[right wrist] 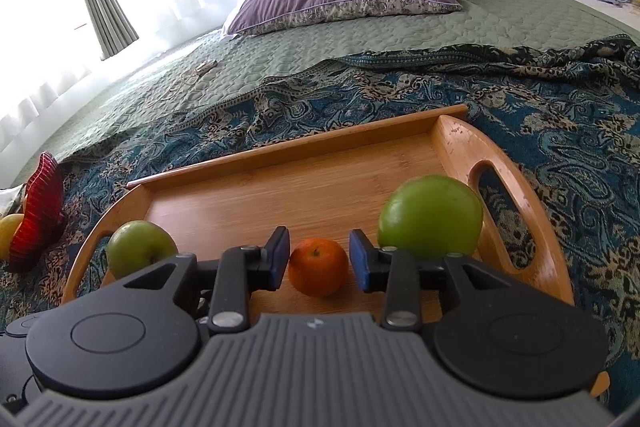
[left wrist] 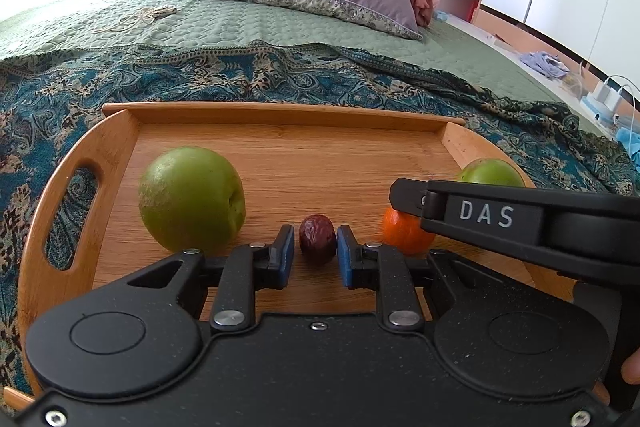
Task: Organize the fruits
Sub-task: 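Open the left tool while the right tool opens, releasing date and tangerine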
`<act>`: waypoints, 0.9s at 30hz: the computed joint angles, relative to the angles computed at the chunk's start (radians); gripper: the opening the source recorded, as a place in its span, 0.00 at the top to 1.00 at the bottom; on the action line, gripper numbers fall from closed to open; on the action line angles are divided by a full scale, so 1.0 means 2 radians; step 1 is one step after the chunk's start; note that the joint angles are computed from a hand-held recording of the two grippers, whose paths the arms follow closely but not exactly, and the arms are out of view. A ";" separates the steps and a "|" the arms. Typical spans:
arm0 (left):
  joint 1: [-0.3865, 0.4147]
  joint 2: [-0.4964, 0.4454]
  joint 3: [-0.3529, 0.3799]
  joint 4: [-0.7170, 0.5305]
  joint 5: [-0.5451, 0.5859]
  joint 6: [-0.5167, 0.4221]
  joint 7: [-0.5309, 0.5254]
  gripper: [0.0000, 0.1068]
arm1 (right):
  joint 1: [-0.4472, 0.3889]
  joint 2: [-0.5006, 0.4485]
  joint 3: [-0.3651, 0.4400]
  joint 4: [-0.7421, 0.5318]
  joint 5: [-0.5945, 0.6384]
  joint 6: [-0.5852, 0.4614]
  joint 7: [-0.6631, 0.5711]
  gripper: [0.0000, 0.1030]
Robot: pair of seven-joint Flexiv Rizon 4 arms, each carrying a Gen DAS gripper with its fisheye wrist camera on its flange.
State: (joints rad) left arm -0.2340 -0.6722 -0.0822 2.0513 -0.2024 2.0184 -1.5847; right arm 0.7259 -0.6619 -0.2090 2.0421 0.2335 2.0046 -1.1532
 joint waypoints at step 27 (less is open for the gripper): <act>-0.029 0.064 0.016 0.154 0.009 0.166 -0.015 0.30 | 0.011 0.042 0.057 0.100 0.107 0.156 -0.168 0.35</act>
